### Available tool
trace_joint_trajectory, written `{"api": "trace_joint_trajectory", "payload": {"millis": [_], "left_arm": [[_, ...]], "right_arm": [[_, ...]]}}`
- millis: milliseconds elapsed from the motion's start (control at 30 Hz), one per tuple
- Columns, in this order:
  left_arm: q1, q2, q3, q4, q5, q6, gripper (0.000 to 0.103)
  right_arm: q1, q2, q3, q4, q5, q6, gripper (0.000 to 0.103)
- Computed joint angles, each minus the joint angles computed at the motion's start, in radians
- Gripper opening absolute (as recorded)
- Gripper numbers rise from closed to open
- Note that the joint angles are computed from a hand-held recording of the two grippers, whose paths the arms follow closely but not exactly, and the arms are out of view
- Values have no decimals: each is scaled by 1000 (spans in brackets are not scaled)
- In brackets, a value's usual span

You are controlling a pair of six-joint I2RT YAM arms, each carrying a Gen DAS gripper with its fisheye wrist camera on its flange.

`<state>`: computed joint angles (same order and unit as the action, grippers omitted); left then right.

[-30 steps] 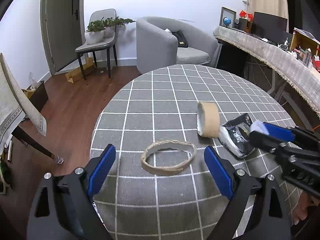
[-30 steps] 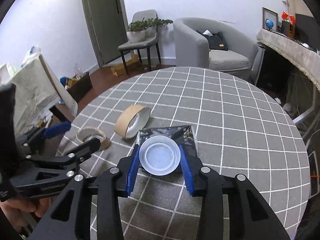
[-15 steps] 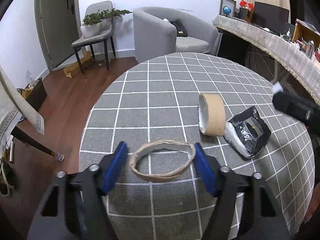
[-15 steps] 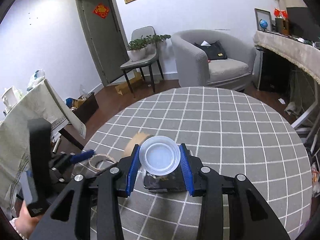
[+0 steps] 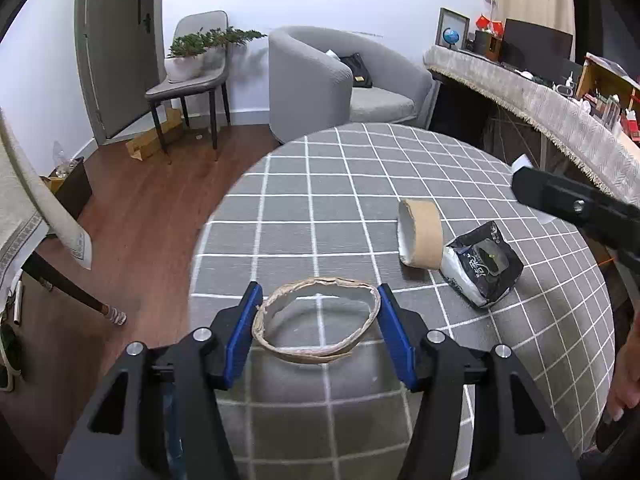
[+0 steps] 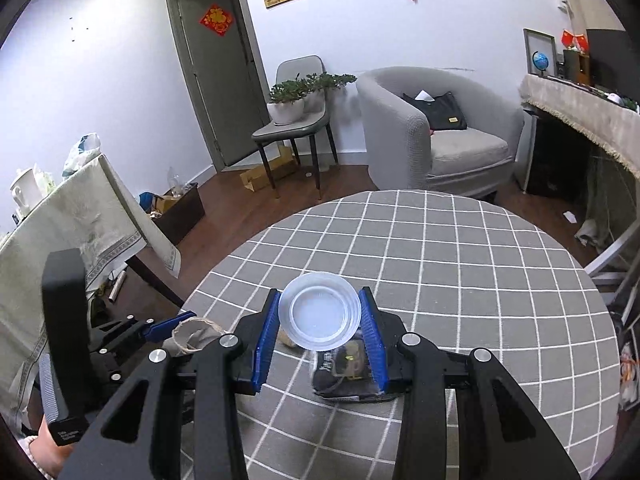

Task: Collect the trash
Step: 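Drop the tape ring into the bin with the left tool while the right tool carries the lid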

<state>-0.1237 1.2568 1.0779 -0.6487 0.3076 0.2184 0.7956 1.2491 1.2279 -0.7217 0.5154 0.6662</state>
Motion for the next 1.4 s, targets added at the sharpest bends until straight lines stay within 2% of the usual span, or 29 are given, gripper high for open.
{"api": "trace_joint_trajectory", "payload": {"millis": [367,667,967,1100,1300,1400], "left_arm": [[236,-85,32,-120,105,146,60],[513,-114,25,-192,223,365,61],[736,46,106,-311,319,508,60],[819,100,97,-302,361,575,60],[897,209,108,-294,360,654,61],[908,266,117,-279,331,658,61]], "right_arm": [[75,159,128,57,-17,-28,40],[171,314,280,73,-9,-25,40],[216,470,395,107,-65,3,40],[246,533,451,98,-67,16,40],[285,656,575,44,-83,30,40],[304,702,629,21,-82,31,40]]}}
